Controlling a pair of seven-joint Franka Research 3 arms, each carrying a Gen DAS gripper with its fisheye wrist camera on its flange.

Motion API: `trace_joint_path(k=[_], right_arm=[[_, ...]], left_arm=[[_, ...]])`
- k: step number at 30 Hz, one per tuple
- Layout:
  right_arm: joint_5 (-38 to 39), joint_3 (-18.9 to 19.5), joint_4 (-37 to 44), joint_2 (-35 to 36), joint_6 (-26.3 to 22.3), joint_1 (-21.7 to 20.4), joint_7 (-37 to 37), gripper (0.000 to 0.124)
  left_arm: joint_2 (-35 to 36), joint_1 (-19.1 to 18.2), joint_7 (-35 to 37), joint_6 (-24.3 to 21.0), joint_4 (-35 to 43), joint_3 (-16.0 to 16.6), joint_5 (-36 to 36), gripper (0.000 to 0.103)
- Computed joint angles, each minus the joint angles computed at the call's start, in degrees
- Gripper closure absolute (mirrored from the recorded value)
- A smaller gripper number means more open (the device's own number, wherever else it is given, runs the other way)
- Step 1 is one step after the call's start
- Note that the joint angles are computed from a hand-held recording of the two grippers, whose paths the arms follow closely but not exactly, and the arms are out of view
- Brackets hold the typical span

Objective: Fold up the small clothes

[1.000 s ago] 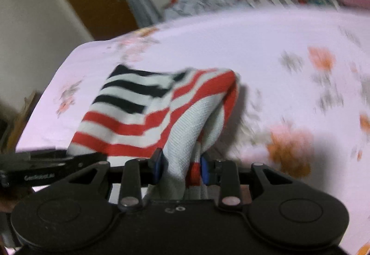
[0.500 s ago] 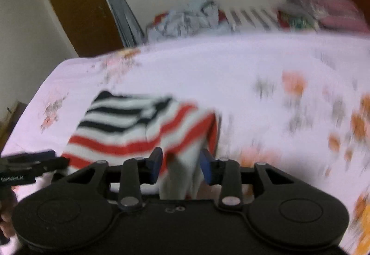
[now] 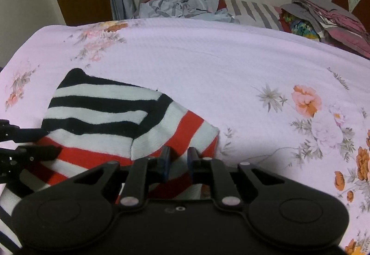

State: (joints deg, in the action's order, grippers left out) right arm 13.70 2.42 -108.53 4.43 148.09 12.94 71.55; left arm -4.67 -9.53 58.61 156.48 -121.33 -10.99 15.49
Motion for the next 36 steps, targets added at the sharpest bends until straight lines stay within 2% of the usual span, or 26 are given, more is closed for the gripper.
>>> trace_joint_path(k=[2, 5, 6, 9, 12, 13, 15, 17, 18, 20, 23, 25, 27, 30, 33, 35, 36], right_arm=[[3.4, 0.4, -3.4, -3.6, 2.3, -0.2, -4.1, 0.111], [11.2, 0.0, -8.1, -9.3, 1.5, 0.2, -13.0, 0.111], [11.5, -0.1, -9.7, -11.0, 1.3, 0.5, -14.5, 0.111], [16.6, -1.5, -14.3, -16.4, -0.9, 1.6, -19.5, 0.111], [17.1, -2.1, -18.5, -21.2, -2.1, 2.2, -23.1, 0.109], [17.4, -2.5, -19.7, -22.5, -2.8, 2.5, -24.5, 0.112], [16.4, -2.2, -22.3, -24.5, -1.5, 2.8, -27.3, 0.115], [13.4, -1.1, -23.8, -24.9, 0.3, 1.9, -26.8, 0.118], [11.2, -0.3, -24.1, -24.6, 1.0, 0.8, -24.7, 0.124], [9.3, -0.5, -23.9, -23.2, 0.1, 0.1, -22.3, 0.124], [9.2, -1.0, -26.6, -23.5, 3.9, 1.2, -25.3, 0.124], [8.8, -0.5, -27.8, -23.7, 6.2, 1.4, -24.5, 0.124], [9.1, -0.7, -28.0, -23.8, 6.4, 1.6, -22.9, 0.124], [11.2, -2.3, -29.0, -24.7, 6.8, 2.7, -24.3, 0.124], [10.5, -1.5, -29.8, -27.1, 6.5, 1.9, -22.1, 0.124], [13.0, -3.0, -32.6, -31.2, 8.3, 4.3, -25.7, 0.123], [12.7, -3.0, -33.3, -32.1, 7.6, 4.3, -25.8, 0.124]], left_arm=[[-3.8, 0.0, -1.0, 2.2, -3.5, -0.2, 1.0, 0.065], [-9.0, -0.5, -2.7, 3.4, -8.7, -0.8, 0.8, 0.066], [-10.5, -0.2, -4.2, 2.6, -9.9, -1.6, 2.0, 0.070], [-15.6, 0.1, -9.3, 3.2, -14.5, -3.3, 3.7, 0.071], [-19.1, -0.8, -13.2, 1.7, -17.4, -4.4, 3.5, 0.071], [-19.8, -1.3, -13.8, 1.2, -18.1, -4.7, 3.7, 0.071], [-20.5, -1.6, -15.3, 1.0, -18.8, -5.8, 5.1, 0.071], [-19.9, -1.6, -16.1, -0.6, -18.0, -7.0, 7.2, 0.071], [-19.3, -1.4, -16.4, -1.6, -17.5, -7.7, 8.6, 0.071], [-18.7, -2.4, -16.8, -1.7, -17.7, -6.7, 8.4, 0.071], [-19.1, -2.8, -18.1, -1.8, -18.8, -6.3, 8.8, 0.071], [-19.9, -2.9, -19.5, -2.3, -19.7, -6.6, 9.4, 0.071], [-20.4, -2.7, -21.1, -1.9, -20.4, -6.9, 10.0, 0.071], [-20.7, -1.8, -23.8, -2.0, -20.8, -8.2, 12.2, 0.071], [-22.4, -1.8, -27.2, -4.3, -20.6, -9.5, 13.7, 0.071], [-25.1, -2.1, -30.5, -1.4, -22.6, -9.5, 14.1, 0.071], [-25.7, -2.0, -31.9, -0.9, -23.1, -9.8, 14.2, 0.071]])
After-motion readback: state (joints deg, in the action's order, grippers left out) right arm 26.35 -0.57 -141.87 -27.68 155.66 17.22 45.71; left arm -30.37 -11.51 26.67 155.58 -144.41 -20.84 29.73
